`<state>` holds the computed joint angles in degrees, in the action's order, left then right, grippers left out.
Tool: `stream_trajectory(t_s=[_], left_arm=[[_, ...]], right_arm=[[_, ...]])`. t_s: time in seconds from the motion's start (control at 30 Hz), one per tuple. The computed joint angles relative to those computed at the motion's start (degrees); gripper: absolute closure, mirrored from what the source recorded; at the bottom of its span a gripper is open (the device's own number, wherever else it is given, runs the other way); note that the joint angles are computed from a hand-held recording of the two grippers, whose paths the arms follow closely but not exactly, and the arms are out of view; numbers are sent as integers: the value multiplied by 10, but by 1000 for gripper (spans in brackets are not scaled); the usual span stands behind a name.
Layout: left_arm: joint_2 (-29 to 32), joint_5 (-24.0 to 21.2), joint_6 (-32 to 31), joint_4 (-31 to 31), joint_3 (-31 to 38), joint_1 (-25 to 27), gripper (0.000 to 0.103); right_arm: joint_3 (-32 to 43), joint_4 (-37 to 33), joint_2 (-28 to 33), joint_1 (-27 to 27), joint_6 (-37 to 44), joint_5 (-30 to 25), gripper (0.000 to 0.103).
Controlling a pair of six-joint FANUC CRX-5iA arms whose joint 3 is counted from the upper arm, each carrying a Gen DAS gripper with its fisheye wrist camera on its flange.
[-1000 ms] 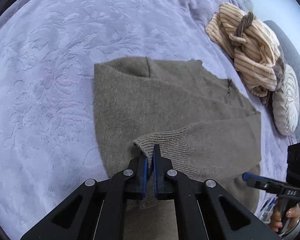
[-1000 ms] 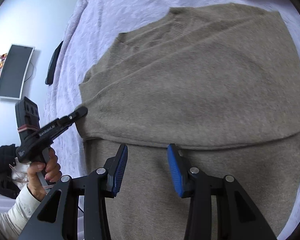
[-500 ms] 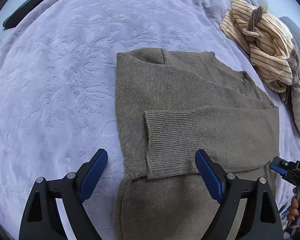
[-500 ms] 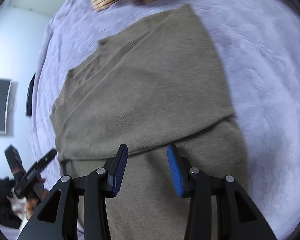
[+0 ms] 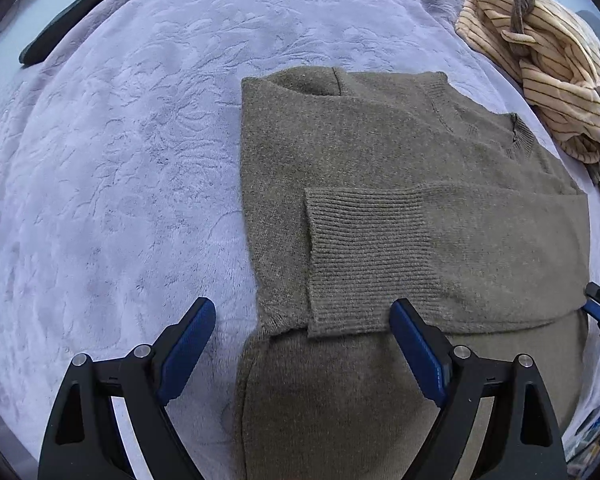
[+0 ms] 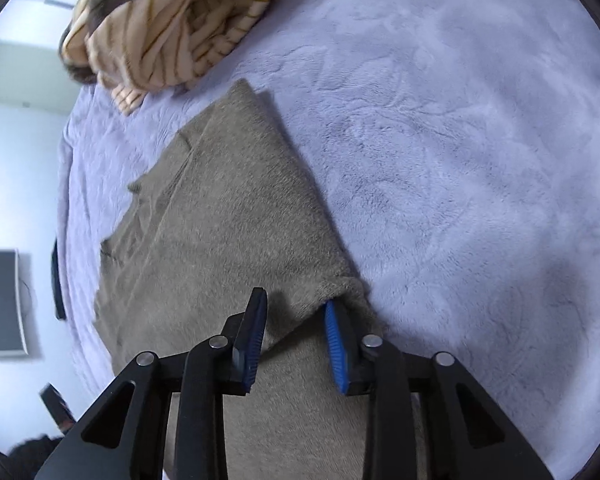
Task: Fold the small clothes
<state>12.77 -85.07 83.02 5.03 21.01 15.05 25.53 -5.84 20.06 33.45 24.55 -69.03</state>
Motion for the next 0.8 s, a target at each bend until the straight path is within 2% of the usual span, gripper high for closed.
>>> stream_trajectory(t_s=[0.13, 0.23, 0.33, 0.53, 0.67, 0.8], left_arm=[[-17, -15, -8, -7, -8, -9, 13], [-32, -35, -9, 6, -22, -10, 13], [-49, -59, 1, 19, -37, -17, 13], [-89, -89, 29, 25, -68, -44, 13], [-103, -104, 67, 20, -67, -68, 13], [-121, -113, 98, 18, -73, -78, 13]], right_arm=[[27, 3, 3, 10, 27, -48, 43], [50, 6, 5, 21, 64, -90, 40], [67, -7, 5, 29, 95, -121, 31], [74, -39, -10, 42, 126, -163, 29], [75, -64, -20, 49, 149, -183, 24], [78, -82, -28, 57, 177, -204, 24]])
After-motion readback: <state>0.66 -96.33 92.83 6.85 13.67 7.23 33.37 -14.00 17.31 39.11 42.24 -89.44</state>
